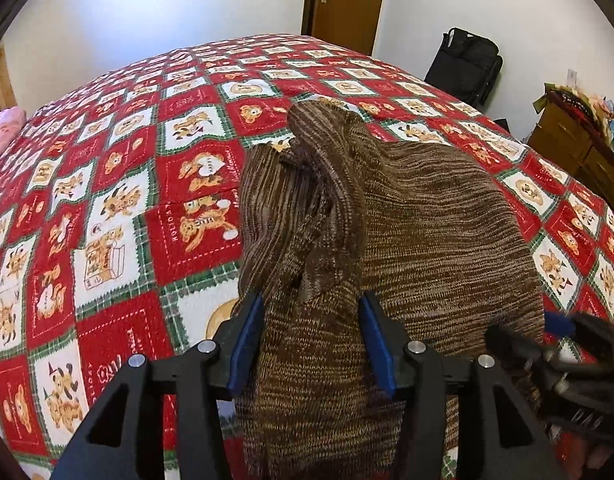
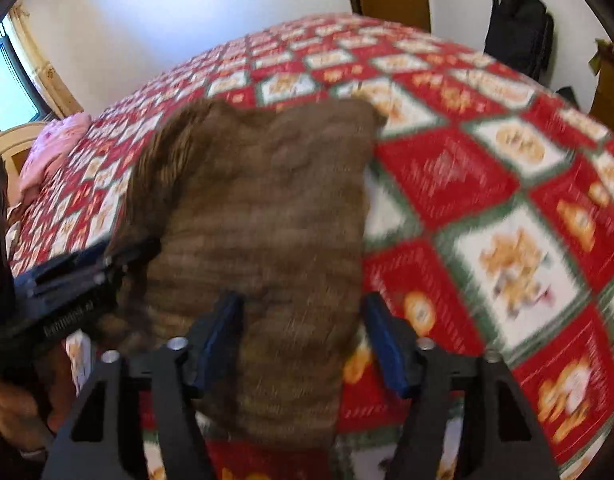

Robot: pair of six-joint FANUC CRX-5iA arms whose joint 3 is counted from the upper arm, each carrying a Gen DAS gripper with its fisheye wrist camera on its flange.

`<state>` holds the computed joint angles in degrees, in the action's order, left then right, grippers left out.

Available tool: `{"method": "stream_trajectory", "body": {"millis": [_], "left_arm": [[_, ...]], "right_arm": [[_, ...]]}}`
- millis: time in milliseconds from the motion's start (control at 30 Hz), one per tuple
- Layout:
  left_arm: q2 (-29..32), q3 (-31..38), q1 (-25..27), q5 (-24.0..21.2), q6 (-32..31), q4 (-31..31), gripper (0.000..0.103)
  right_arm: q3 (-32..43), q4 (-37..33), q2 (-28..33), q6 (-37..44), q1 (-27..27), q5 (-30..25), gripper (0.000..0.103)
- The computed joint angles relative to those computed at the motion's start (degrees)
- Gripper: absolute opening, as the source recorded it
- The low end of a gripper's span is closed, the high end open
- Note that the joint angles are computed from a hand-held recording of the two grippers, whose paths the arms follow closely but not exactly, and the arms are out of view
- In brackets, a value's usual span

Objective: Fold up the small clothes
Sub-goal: 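Fold the held brown sweater over itself with both grippers, lowering it onto the quilt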

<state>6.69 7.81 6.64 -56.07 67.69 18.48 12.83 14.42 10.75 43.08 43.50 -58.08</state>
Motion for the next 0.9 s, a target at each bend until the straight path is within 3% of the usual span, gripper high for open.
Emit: {"method": "stream_trajectory", "body": {"millis": [100,333,633,667,733,900], "left_arm": [[-0.66,0.13,-0.25,-0.63,-0.14,-0.98,0.051],[-2.06,-2.46,0.58,-0.66,-0.67,-0.24,0.056],[-0.96,-1.44,0.68,-1.56,2.29,0.17,0.056],[-0.97,-1.61,0.75,-1.52,2.12,0.64,0.054],[-0.38,-1.68,1.5,-3.13,0.54,3.84,0.036],[-0.11,0.59,1.58,-6.56,2.42,3.29,0.023]], "right_arm": [[-1.37,3.18,-0.29,-0.39,1.78,-0.25,0.054],[-0.57,3.29,0.04,-0.08,1.97,-1.01,0.034],[-1.09,3.64,-0.21,-1.69,2.1,-0.75,0.033],[-0.46,2.57,-0.12,-1.38,1.79,-1.05,0.029],[0.57,0.55,-0.22,-0.64,1.29,-1.46,0.021],[2.87,-5.39,-0.95,1.42,-0.2,-2.24,0.017]]}}
